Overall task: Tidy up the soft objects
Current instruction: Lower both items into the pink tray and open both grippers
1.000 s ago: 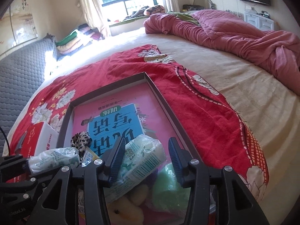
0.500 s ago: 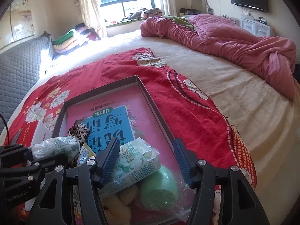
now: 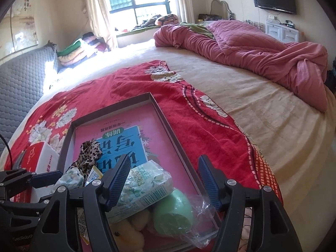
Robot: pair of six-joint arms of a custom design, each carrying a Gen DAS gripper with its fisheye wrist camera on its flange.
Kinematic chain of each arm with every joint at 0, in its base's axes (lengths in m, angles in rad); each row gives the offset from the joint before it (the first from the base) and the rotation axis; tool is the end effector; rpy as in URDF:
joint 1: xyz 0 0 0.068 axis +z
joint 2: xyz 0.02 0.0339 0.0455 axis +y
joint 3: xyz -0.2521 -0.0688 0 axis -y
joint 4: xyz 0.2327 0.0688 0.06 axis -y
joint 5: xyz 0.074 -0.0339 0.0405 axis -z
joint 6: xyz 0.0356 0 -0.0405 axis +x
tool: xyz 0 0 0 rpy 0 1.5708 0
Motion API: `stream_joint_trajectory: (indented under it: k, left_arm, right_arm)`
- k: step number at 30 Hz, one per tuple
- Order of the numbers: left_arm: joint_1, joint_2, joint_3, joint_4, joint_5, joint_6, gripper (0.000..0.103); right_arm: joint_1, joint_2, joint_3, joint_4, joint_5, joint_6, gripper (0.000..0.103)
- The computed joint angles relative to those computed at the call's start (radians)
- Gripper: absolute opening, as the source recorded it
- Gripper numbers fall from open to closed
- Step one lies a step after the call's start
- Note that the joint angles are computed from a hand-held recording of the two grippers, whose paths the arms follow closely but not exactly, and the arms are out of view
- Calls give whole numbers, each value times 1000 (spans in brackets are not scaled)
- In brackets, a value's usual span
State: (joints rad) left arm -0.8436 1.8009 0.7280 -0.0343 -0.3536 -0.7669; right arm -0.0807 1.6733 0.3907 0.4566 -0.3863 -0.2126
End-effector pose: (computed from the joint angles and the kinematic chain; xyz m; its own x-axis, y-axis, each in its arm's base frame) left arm 0.2016 -0.2080 0.0871 -0.8430 -0.0319 -0.5369 0.0179 0.9960 -0.0873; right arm 0.2423 -0.0061 0.0796 -0.6784 -0.1412 -0.7210 -0.3305 0.9351 0.1277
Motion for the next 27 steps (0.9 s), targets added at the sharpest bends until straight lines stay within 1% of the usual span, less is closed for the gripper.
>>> stream_joint_trajectory:
  k: [5,12,15,17,22,24,25,27]
  left_arm:
    - [-3,-11,-12,0,0,-4,50]
    - [-14,-46,-44,1,-1,-28,53]
    - [-25,-62,-51,-11,-12,-42,55]
    - [-32,-75,-61,-12,-18,-52,59]
    - [-52,-110,-79,-33,-38,-71,61]
    - [-62,-130,-86,-47,-50,-81,63]
    - [-66,-139,-87,-58,-55,-88,65]
    - [-78,-166,-95,-77,-69,-100,66]
  right_arm:
    - [5,-17,-10,2,10,1,69]
    - [-4,-35,-16,-8,-12,2,69]
    - [-2,-49,-24,-8,-19,2,69]
    - [1,-58,-30,-8,-21,1,69]
    - [-4,-82,-40,-17,-24,12,69]
    - [1,-94,-48,-15,-17,15,69]
    - [3,-101,-51,-19,-17,13,69]
    - [7,-122,-64,-21,-18,10,73]
